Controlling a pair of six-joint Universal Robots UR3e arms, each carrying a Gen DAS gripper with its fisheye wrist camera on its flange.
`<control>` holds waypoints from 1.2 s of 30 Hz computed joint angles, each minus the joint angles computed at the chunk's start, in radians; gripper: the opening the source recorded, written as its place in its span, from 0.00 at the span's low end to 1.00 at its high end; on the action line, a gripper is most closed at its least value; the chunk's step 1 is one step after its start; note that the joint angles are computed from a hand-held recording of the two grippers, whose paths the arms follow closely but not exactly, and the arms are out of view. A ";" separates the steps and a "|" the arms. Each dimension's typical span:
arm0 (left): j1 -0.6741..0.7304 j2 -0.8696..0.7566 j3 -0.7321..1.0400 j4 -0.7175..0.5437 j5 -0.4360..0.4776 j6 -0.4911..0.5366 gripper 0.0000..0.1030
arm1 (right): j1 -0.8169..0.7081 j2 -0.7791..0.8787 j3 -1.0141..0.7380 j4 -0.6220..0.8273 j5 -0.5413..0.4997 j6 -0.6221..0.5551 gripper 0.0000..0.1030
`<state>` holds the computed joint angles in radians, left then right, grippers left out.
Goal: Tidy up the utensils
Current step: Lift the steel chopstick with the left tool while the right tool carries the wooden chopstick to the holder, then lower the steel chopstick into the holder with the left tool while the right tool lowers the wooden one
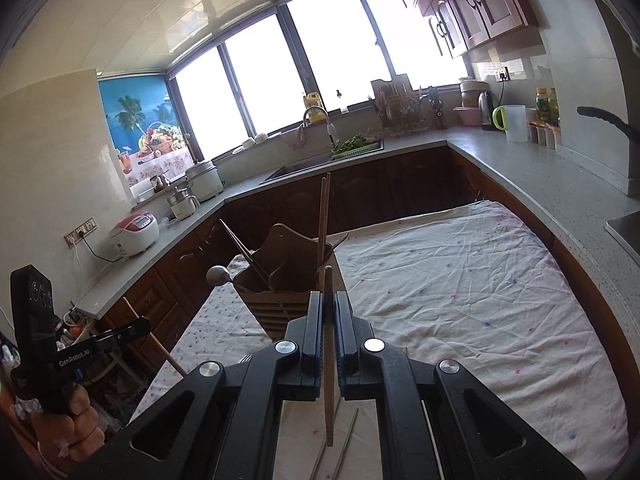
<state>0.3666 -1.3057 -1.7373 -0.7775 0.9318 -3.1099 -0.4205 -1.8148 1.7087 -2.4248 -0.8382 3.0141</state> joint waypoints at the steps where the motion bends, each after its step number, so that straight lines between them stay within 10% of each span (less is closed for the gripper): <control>1: 0.002 0.000 0.002 0.001 -0.002 0.000 0.05 | 0.005 0.007 -0.007 -0.004 -0.002 0.003 0.05; 16: -0.009 -0.111 0.190 0.039 0.007 -0.032 0.05 | 0.108 0.185 -0.235 -0.093 -0.045 0.099 0.05; 36: -0.063 -0.578 0.864 0.103 0.125 -0.182 0.05 | 0.283 0.733 -1.060 -0.039 -0.240 0.243 0.05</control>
<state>0.3034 -1.8834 -0.8737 -0.6741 1.0572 -3.2921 -0.1371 -1.0815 0.6491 -2.4635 -1.0778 3.2569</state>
